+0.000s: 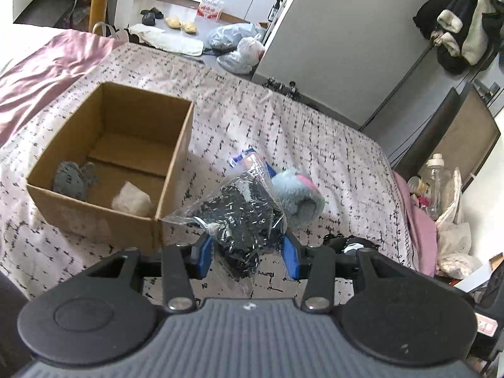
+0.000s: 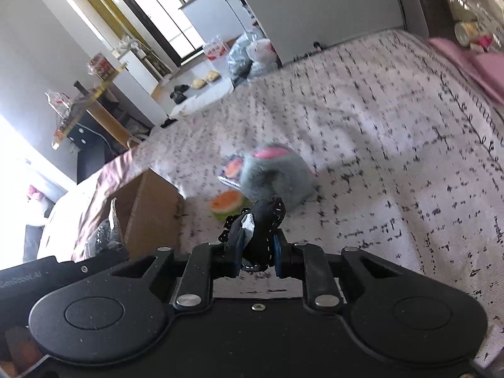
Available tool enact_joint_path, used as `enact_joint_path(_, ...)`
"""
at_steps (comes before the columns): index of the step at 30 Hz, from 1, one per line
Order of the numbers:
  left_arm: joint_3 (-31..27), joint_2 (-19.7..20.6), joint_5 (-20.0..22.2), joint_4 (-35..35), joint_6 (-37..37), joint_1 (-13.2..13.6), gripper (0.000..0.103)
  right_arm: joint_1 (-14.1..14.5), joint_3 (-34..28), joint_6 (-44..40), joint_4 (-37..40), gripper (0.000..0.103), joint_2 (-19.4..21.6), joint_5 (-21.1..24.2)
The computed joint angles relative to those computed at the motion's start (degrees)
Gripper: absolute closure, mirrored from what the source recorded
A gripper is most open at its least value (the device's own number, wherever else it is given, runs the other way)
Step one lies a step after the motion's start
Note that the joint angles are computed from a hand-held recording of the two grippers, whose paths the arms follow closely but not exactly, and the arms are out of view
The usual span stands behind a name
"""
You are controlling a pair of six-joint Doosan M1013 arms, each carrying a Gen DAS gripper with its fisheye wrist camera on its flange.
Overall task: Organize soft objects
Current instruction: 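Carry both items over the cardboard box and open both grippers inside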
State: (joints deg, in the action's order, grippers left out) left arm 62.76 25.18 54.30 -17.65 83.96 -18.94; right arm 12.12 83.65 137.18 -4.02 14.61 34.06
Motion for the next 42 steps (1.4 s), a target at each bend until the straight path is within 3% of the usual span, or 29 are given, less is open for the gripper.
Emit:
enact_joint_path(11, 0.0, -1.1, -1.7, -3.0, 2.9, 2.2, 0.059, 2.5, -3.0, 3.1, -5.1, 0.083, 0.2, -0.3)
enact_joint_path(23, -1.4, -0.6, -2.6, -5.1, 6.2, 5.0, 0.059, 4.7, -7.6, 1.3, -5.1, 0.083, 2.7, 0.3)
enact_joint_path(42, -6.0, 3.9, -0.1, -6.4, 5.4, 8.8, 0.059, 7.0, -15.4, -2.9, -2.0, 0.083, 8.6, 2.9)
